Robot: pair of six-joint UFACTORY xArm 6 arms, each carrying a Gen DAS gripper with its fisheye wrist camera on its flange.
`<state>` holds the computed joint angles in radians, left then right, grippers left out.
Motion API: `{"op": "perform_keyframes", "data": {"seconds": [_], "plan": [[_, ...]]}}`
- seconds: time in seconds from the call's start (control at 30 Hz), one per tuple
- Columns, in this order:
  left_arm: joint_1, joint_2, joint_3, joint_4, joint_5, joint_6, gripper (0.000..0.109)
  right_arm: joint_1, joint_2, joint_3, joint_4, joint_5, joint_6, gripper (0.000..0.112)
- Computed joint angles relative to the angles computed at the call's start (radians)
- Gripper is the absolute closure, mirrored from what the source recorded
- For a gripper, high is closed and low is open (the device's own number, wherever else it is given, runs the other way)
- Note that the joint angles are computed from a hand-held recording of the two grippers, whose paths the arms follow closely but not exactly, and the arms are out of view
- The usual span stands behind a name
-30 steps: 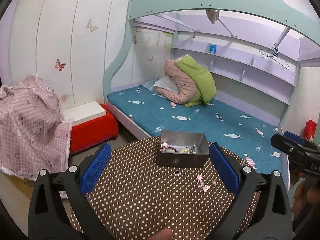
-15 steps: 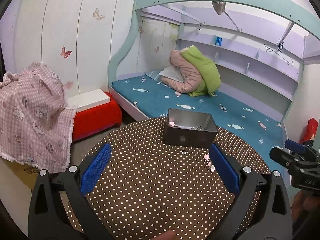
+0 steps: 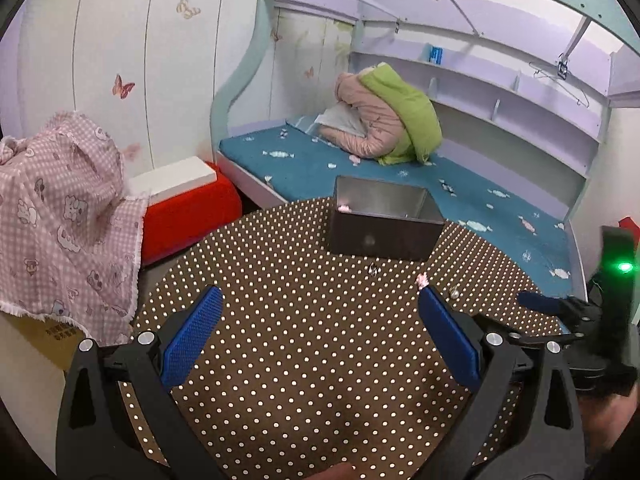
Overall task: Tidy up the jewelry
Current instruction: 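Withdraw both tools up from the box, then grasp the white charm with the right tool while the left tool grasps a pink charm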
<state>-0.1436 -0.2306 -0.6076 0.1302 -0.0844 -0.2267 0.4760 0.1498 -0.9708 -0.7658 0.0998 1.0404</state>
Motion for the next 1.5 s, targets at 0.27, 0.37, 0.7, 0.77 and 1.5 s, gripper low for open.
{"op": "perform_keyframes", "data": {"seconds": [0.27, 0.37, 0.7, 0.77, 1.5], "plan": [[-0.043, 0.068, -0.033, -0.241, 0.021, 0.214, 0.01, 0.021, 0.139, -0.099, 0.268, 0.005, -0.297, 0.059], [-0.041, 0.09, -0.047, -0.237, 0.025, 0.211, 0.01, 0.017, 0.172, -0.134, 0.258, 0.004, -0.309, 0.066], [-0.051, 0.128, -0.071, -0.299, 0.031, 0.252, 0.01, 0.008, 0.172, -0.124, 0.189, -0.015, -0.308, 0.09], [-0.058, 0.132, -0.073, -0.316, 0.033, 0.267, 0.01, 0.004, 0.157, -0.096, 0.21, -0.032, -0.321, 0.09], [-0.18, 0.524, -0.443, -0.153, 0.149, 0.169, 0.011, -0.124, -0.012, 0.081, -0.189, -0.067, 0.155, 0.09]]}}
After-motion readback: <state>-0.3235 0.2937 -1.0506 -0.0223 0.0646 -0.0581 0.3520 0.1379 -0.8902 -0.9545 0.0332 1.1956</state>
